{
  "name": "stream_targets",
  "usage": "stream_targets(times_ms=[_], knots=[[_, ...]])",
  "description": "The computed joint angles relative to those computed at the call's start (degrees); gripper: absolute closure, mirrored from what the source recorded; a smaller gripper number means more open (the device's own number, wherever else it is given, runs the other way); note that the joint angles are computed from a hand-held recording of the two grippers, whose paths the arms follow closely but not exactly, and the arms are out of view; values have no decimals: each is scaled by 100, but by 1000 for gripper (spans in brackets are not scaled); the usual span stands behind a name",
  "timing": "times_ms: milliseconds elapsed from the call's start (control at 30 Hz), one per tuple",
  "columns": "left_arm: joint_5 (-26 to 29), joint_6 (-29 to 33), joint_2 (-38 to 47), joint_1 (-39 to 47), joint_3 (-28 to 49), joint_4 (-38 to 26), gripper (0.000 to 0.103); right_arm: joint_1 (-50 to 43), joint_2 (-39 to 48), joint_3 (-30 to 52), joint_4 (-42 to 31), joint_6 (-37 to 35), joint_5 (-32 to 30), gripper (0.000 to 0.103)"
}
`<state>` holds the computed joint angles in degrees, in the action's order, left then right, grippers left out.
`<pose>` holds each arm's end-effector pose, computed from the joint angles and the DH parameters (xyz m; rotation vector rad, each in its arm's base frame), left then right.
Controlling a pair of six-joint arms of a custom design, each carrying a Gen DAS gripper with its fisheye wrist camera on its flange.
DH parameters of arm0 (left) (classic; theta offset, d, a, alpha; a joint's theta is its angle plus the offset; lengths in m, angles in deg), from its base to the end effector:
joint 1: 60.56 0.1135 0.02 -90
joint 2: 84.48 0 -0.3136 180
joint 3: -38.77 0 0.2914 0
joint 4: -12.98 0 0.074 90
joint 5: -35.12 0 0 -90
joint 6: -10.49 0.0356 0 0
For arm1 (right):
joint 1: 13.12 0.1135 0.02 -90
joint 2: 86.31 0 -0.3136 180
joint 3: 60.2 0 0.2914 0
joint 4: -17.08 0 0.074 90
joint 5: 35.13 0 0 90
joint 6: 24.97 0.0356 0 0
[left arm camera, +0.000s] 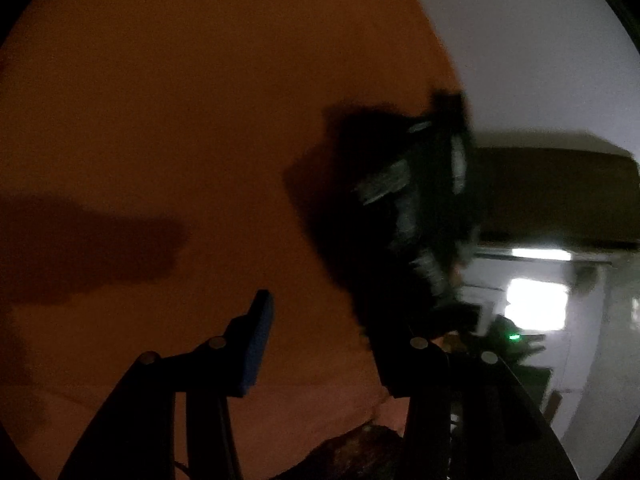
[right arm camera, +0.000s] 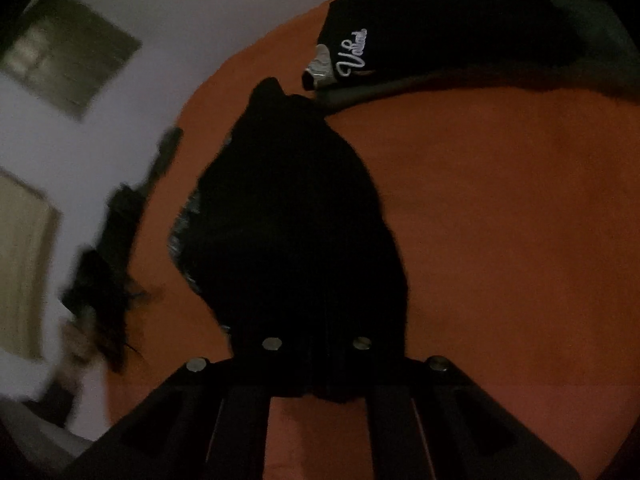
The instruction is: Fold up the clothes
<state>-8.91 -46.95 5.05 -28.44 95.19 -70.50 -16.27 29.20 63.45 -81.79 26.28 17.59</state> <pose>0.1977 0.0939 0.1796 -0.2672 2.7728 -1.3437 0.4427 -0.0028 0.3355 -0.8463 2.6554 0.8843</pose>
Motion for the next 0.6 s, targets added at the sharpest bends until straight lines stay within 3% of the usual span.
stream_targets(times_ms=[100, 200, 267, 333, 367, 400, 433, 467, 600], knots=[[348, 78, -172, -439, 349, -267, 55, 66, -139, -402, 256, -345, 611, 90], [319, -738, -242, -1292, 613, 413, 55, -130, -88, -194, 149, -470, 873, 84], [207, -838, -87, -1419, 589, 656, 55, -305, -132, 3, 121, -372, 786, 82], [107, -897, 105, -1453, 486, 866, 55, -404, -303, 60, 82, -309, 509, 71], [88, -935, 274, -1440, 387, 991, 55, -413, -412, 31, -7, -379, 329, 53], [49, -930, 402, -1391, 306, 1069, 55, -308, -700, -277, 143, -451, 292, 32], [1, -909, 509, -1325, 232, 1129, 55, -175, -1006, -602, 322, -513, 282, 25], [-56, -892, 595, -1265, 146, 1212, 55, -7, -1345, -999, 561, -644, 226, 21], [-179, -709, 795, -1034, 106, 1203, 55, 1198, -2492, -2283, 1773, -611, 553, 21]])
